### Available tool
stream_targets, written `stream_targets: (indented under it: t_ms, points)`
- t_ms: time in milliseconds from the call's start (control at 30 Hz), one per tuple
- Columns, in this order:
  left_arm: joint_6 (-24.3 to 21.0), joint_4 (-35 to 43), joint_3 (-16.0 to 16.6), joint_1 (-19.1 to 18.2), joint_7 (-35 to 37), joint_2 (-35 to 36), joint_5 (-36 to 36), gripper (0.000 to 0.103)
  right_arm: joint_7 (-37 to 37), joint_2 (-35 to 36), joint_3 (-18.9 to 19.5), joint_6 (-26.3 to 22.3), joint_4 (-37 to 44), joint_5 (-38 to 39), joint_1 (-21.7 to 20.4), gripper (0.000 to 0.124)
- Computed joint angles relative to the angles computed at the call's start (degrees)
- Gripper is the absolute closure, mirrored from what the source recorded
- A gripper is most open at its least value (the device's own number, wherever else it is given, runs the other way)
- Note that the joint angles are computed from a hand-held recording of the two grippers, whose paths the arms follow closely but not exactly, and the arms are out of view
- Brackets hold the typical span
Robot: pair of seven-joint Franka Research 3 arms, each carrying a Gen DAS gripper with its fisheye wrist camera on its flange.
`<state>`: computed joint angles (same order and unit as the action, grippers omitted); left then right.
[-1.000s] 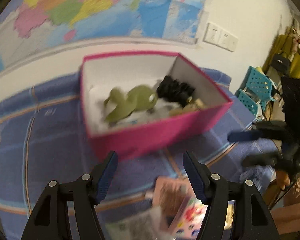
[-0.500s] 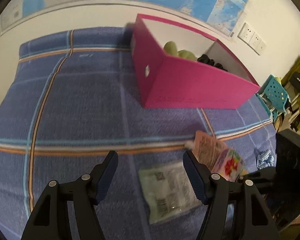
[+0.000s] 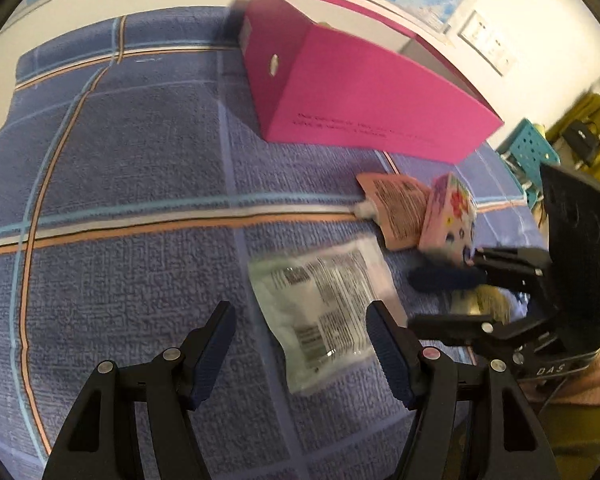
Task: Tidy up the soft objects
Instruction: 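Grasp the clear plastic barcode packet on the bed with the right gripper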
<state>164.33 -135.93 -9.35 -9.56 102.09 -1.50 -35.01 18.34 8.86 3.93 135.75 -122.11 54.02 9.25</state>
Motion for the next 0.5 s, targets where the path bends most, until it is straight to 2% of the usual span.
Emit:
stream_targets:
  t_ms: [100,200,267,500]
  points:
    - [-0.91,-0.11,-0.09,-0.52,3.21,-0.51,-2.76,0.035,0.49,0.54,0.38,0.75,0.40,0.62,0.36,0.078]
    - [-1.41,-0.19,-0.05,-1.09,6.44,-0.77,-6.14,0.040,-0.07,1.06,0.76,0.12,0.82,2.03,0.40,0.077]
    - [-2.34,0.10,0.43,-1.34,11.16,-0.86,-11.78,0.044,-0.58,1.36,0.91,-0.20,0.87,3.51,0.21,0.077]
    - [-2.28,-0.43,1.05,-1.64,20.63,-2.13,-23.59,0.048,-3.03,3.15,0.20,-8.55,3.06,9.01,-2.67,0.077]
